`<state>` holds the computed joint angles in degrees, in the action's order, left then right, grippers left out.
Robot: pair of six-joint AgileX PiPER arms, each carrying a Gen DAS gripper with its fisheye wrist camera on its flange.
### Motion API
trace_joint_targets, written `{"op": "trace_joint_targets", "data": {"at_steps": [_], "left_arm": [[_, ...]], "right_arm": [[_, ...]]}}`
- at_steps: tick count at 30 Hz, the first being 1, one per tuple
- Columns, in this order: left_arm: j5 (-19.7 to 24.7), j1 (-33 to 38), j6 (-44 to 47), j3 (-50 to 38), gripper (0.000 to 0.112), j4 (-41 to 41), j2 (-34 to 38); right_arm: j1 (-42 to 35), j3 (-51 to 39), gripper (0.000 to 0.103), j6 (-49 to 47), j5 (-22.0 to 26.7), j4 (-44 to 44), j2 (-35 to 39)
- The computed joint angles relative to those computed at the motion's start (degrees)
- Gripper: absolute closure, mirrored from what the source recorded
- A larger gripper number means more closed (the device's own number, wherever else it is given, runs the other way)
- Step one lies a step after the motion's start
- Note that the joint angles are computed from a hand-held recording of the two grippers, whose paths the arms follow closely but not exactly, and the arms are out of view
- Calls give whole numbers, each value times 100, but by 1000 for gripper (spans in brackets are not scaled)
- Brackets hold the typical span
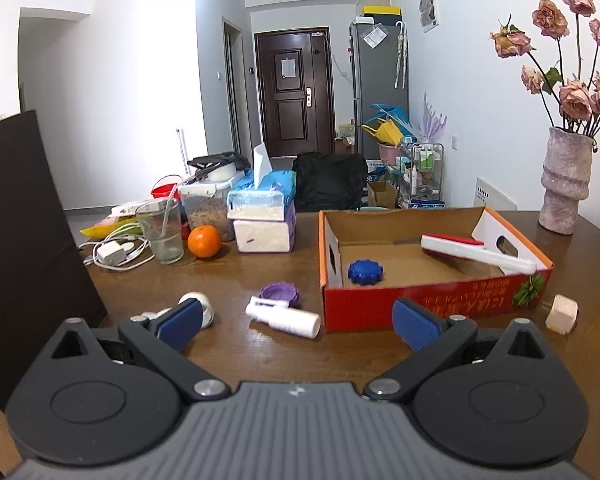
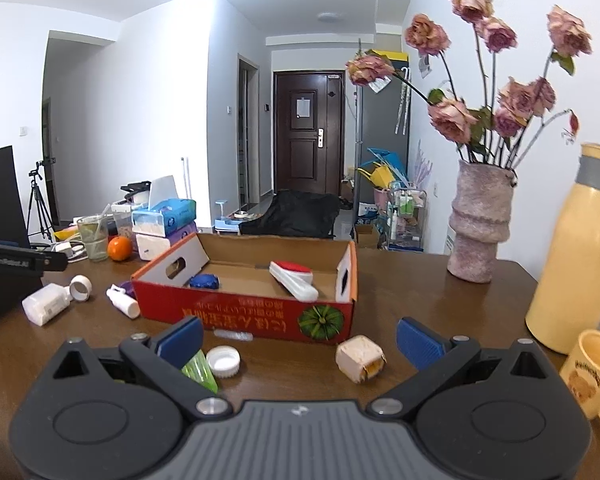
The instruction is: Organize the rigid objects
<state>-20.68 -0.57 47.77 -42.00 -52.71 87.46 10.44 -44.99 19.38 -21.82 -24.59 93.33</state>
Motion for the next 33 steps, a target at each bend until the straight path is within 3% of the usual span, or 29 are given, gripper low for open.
{"op": "trace_joint_targets", "data": {"at_steps": [18, 33], "left_arm": [[-626, 837, -2796, 1603, 9, 2934, -215], [-677, 1861, -3825, 1525, 9, 4470, 220]], "right_arm": [[-342, 1405, 0, -686, -974, 516, -170], [-24, 1166, 0, -1028, -854, 1003, 303]]}}
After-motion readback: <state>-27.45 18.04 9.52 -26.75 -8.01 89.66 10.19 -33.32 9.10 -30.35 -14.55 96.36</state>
